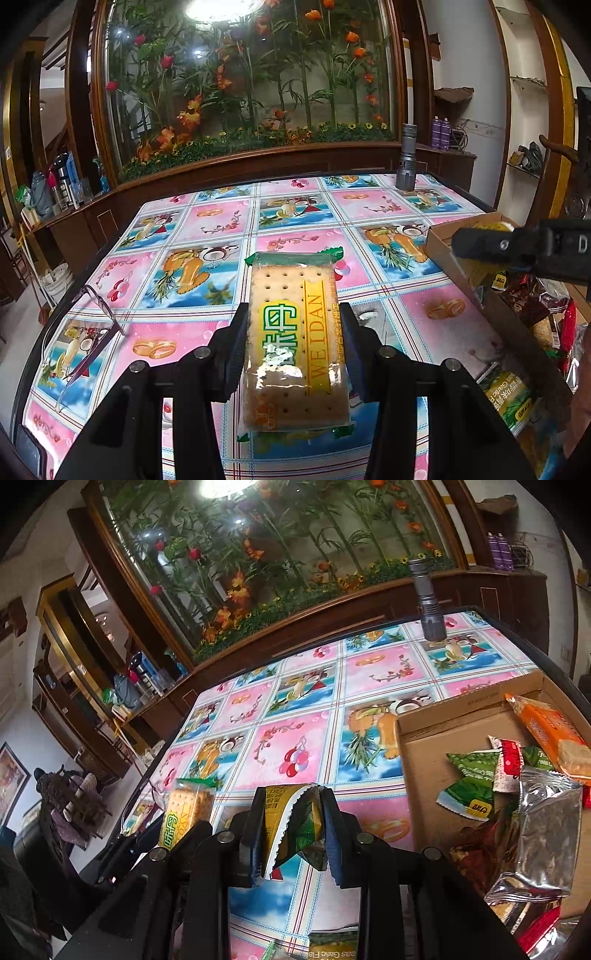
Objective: Organize snacks
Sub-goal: 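Lift the cracker pack with the left gripper while the right carries its bag toward the box, then lower the cracker pack and snack bag into the box and open both grippers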
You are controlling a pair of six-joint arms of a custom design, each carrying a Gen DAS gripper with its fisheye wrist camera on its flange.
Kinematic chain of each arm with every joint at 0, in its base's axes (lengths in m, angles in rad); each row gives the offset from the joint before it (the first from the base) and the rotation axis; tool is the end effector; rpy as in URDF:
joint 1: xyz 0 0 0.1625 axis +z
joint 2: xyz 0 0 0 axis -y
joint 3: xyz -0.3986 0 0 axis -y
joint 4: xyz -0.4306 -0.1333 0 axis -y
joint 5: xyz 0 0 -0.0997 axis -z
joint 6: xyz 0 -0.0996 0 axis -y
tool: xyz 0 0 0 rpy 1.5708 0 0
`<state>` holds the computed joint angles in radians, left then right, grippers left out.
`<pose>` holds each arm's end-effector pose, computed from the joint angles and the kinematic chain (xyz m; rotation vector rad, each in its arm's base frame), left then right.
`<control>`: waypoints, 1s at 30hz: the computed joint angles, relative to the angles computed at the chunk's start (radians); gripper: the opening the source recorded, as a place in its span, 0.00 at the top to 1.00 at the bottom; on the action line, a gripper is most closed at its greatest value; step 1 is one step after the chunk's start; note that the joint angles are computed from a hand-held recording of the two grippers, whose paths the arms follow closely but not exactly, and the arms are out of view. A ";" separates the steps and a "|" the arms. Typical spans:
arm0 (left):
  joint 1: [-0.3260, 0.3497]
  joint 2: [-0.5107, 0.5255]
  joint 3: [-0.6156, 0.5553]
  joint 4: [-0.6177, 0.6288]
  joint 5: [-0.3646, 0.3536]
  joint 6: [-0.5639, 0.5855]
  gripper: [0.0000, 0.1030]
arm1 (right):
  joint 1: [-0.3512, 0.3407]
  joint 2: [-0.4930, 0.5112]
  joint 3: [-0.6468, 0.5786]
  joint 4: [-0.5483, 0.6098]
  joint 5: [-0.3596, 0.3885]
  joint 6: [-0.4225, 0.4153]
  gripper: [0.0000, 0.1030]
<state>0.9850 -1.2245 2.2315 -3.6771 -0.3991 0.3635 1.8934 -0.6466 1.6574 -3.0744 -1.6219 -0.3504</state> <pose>-0.0586 -0.4954 0.2447 0.1700 1.9146 -1.2152 0.3377 -0.6059 -0.0026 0.9699 -2.8308 0.7515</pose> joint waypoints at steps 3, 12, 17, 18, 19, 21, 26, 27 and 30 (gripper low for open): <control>0.000 0.001 0.000 -0.002 0.002 0.002 0.56 | -0.004 -0.008 0.004 -0.009 0.005 0.009 0.71; 0.000 0.001 -0.001 0.001 0.000 -0.002 0.56 | -0.030 -0.038 0.007 -0.039 0.021 0.056 0.71; 0.000 0.001 -0.002 -0.005 -0.001 0.002 0.56 | -0.049 -0.059 0.010 -0.060 0.028 0.092 0.71; 0.000 -0.001 0.000 -0.002 -0.004 -0.002 0.56 | -0.054 -0.063 0.009 -0.064 0.030 0.101 0.71; -0.001 -0.006 0.004 0.004 -0.005 -0.011 0.56 | -0.059 -0.068 0.010 -0.073 0.031 0.112 0.71; -0.003 -0.012 0.008 0.015 -0.007 -0.028 0.56 | -0.065 -0.075 0.009 -0.079 0.031 0.122 0.71; -0.023 -0.020 0.015 0.044 -0.018 -0.067 0.56 | -0.083 -0.097 0.016 -0.116 0.021 0.149 0.71; -0.028 -0.019 0.015 0.048 -0.021 -0.074 0.56 | -0.089 -0.103 0.017 -0.119 0.025 0.160 0.71; -0.046 -0.023 0.014 0.103 -0.056 -0.131 0.56 | -0.103 -0.119 0.022 -0.130 0.030 0.182 0.71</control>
